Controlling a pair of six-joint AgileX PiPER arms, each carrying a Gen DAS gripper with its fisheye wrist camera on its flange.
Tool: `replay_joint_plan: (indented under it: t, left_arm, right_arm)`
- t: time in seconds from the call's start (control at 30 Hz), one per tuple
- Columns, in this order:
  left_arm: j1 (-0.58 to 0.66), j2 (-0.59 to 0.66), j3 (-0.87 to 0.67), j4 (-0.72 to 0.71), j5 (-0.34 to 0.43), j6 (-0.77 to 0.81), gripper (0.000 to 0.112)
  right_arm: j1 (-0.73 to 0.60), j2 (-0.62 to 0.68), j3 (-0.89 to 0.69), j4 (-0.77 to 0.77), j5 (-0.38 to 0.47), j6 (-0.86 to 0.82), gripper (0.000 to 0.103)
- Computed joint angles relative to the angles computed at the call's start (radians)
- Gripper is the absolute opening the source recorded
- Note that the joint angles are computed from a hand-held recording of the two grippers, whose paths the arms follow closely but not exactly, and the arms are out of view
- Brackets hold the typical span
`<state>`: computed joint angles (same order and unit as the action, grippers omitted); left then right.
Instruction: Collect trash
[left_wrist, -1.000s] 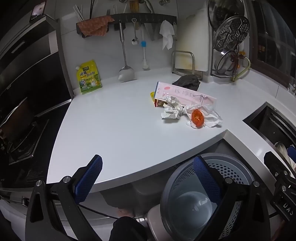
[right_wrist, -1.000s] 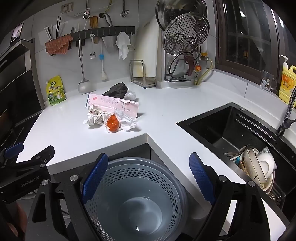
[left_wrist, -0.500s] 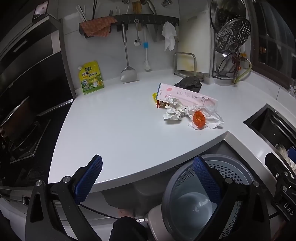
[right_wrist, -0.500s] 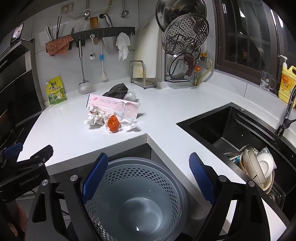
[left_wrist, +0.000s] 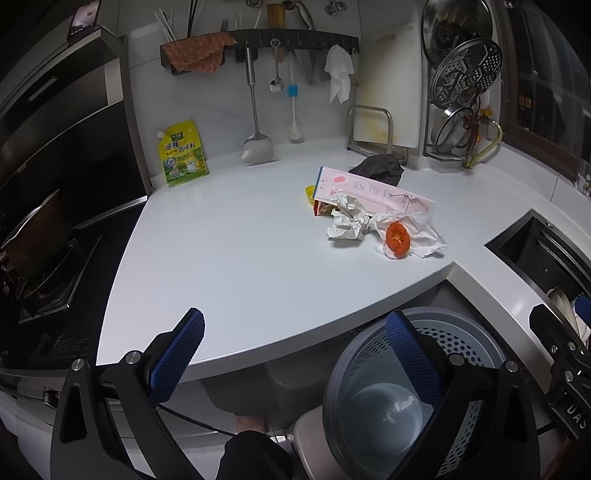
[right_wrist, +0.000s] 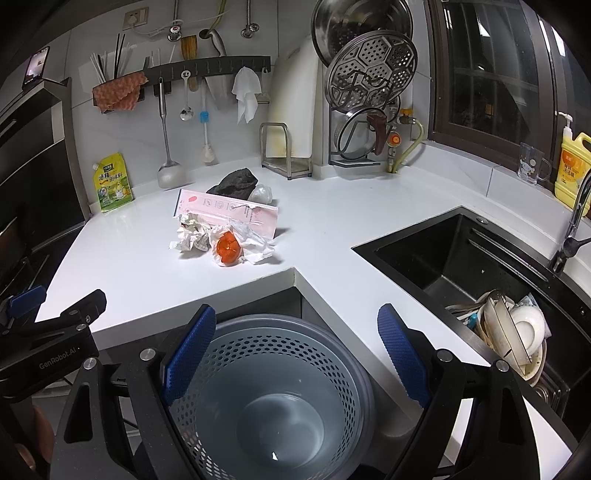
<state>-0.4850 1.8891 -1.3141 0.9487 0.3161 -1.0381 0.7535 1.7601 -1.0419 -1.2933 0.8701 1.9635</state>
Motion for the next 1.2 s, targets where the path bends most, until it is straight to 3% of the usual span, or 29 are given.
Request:
replay_joint_plan:
  t: [1.2]
  left_arm:
    - [0.017, -0.02, 0.025, -0.049, -0.022, 0.026, 0.097]
  right_arm:
    - [0.019, -0.001, -0.012, 0.013, 0.017, -0.013, 0.085]
